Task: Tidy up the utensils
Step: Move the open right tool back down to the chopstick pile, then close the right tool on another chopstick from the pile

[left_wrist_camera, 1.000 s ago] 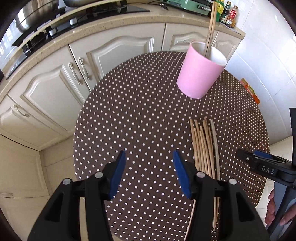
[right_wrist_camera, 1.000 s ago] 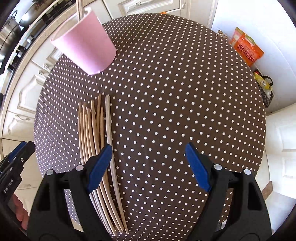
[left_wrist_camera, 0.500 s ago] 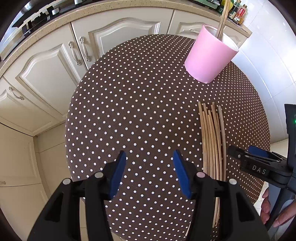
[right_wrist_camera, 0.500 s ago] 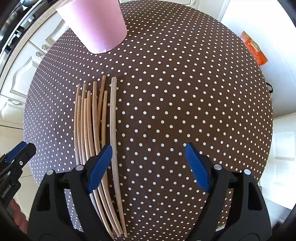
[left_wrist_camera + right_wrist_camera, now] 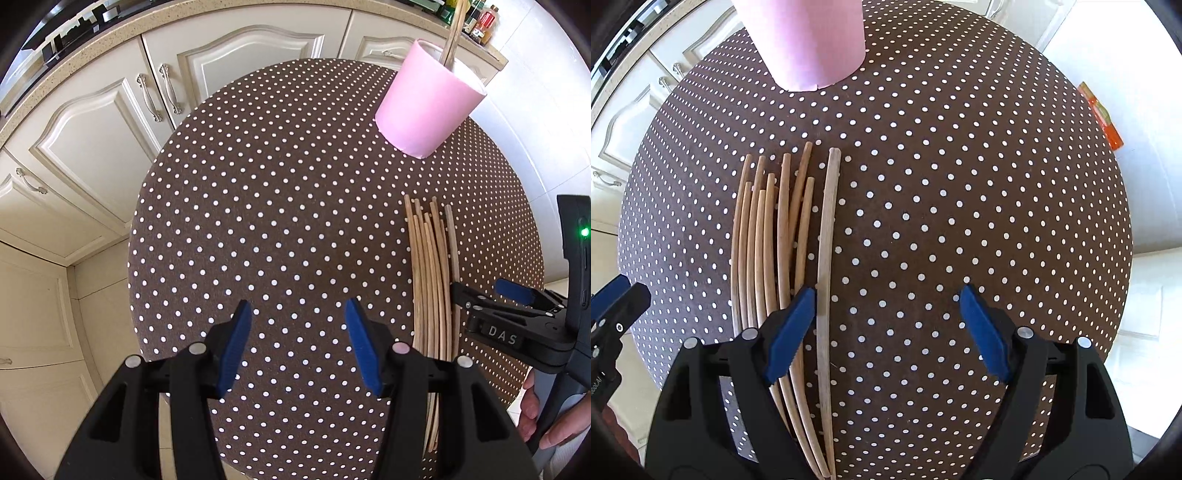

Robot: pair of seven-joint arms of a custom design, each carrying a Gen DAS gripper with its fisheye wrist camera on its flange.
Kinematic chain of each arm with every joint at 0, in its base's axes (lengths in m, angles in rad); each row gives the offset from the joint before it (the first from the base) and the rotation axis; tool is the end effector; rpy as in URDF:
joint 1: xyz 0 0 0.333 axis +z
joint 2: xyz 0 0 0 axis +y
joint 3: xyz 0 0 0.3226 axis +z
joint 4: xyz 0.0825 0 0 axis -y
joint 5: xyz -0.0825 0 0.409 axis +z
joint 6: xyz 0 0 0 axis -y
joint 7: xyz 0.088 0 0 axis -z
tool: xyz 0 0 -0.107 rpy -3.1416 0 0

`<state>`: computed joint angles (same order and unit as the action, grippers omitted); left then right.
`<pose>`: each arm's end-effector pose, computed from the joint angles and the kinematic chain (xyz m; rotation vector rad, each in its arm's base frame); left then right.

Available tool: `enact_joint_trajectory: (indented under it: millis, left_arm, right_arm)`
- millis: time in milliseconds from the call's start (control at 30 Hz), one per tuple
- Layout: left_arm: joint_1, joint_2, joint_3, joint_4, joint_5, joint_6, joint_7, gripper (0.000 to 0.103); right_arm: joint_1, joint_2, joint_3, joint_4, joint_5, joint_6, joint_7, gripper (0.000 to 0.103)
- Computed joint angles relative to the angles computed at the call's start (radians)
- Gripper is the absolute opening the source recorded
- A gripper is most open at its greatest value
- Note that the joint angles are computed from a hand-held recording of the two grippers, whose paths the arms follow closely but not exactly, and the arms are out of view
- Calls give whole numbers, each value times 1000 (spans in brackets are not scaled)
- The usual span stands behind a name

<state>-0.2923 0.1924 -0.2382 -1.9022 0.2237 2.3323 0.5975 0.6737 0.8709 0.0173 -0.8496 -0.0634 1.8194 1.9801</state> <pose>0.5647 -0.3191 0.4210 -2.4115 1.7453 -0.3591 0.6349 0.5107 0.4006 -2.4474 1.8286 -0.1085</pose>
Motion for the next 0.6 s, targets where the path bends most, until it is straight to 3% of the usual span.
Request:
enact_joint_trajectory:
  millis: [33,100,133,167,267,367,600]
  left_arm:
    - [0,4,-1,4,-2,-4,4,53]
    - [-1,11,-1,11,-4,-9,9,53]
    - [-1,15,-2,16,-6,-11,14,53]
    - [-1,18,-2,20,-9,-12,18,53]
    - [-3,34,-5,38,-16,-13,32,53]
    - [-7,53,-9,62,-24,-16,53,53]
    - [-12,102,-23,117,-73,-2,118,53]
  right_arm:
    - [-4,4,3,8,6,-4,-3,73]
    - [-4,-13,5,-17,3,21,-24,54]
    - [-5,-29,4,-37,0,36,-31,27]
    - [-5,-29,5,-37,-1,42,-37,20]
    - [-18,-53,10,-81,13,79,-39,12]
    - [-69,-119,38,-207,78,171,-57,8]
    - [-176,-175,93,-333,269,276,-80,8]
